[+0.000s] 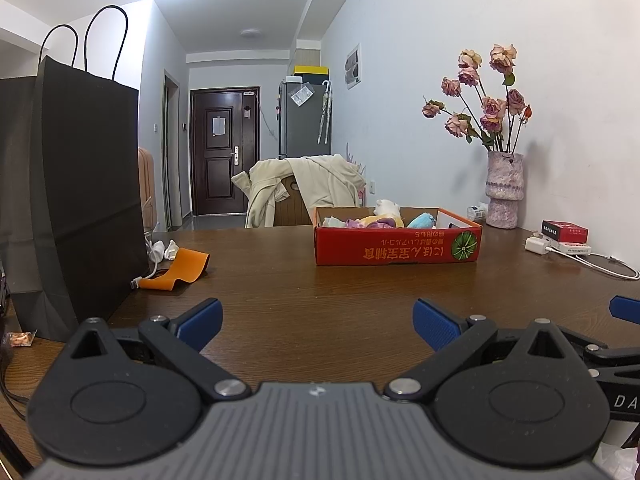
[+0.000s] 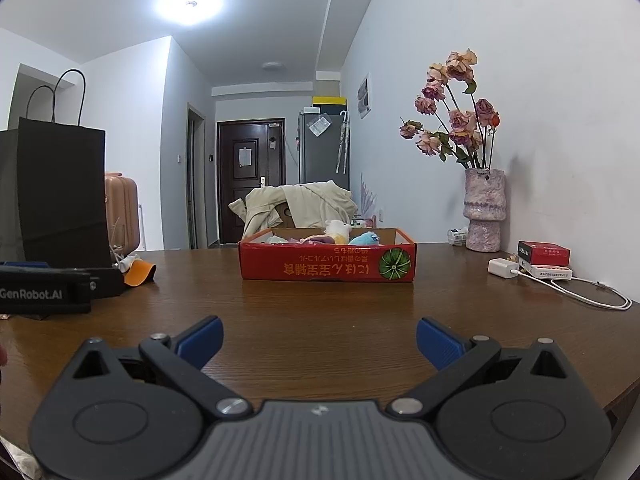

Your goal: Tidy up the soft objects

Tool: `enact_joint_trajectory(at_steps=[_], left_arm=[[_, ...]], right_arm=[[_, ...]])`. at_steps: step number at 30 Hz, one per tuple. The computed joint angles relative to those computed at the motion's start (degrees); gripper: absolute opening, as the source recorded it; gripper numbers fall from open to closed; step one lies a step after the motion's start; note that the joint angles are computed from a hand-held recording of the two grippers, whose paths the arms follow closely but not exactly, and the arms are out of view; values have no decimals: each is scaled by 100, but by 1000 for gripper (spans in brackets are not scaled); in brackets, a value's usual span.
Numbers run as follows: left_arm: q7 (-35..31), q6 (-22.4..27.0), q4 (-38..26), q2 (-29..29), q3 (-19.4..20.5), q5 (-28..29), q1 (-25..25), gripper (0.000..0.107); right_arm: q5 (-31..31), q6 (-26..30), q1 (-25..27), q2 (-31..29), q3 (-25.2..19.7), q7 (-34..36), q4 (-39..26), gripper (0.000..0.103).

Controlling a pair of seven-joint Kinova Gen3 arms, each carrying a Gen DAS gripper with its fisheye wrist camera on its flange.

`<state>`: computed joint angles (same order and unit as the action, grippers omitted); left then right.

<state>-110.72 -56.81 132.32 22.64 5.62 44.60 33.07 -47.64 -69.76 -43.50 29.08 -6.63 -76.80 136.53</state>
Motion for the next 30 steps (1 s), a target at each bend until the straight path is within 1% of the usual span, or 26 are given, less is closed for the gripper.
enact_joint_trajectory(at_steps=[16, 25, 30], left_arm=[[125, -146, 65, 20, 11, -123, 1, 103], [271, -457, 161, 97, 33, -172, 69, 103], [310, -515, 186, 107, 39, -242, 64, 103]], right_arm=[[-13, -110, -18, 66, -2, -55, 11, 103], [10, -176, -22, 80, -3, -94, 38, 103], [-25, -252, -49, 101, -13, -125, 48, 103]])
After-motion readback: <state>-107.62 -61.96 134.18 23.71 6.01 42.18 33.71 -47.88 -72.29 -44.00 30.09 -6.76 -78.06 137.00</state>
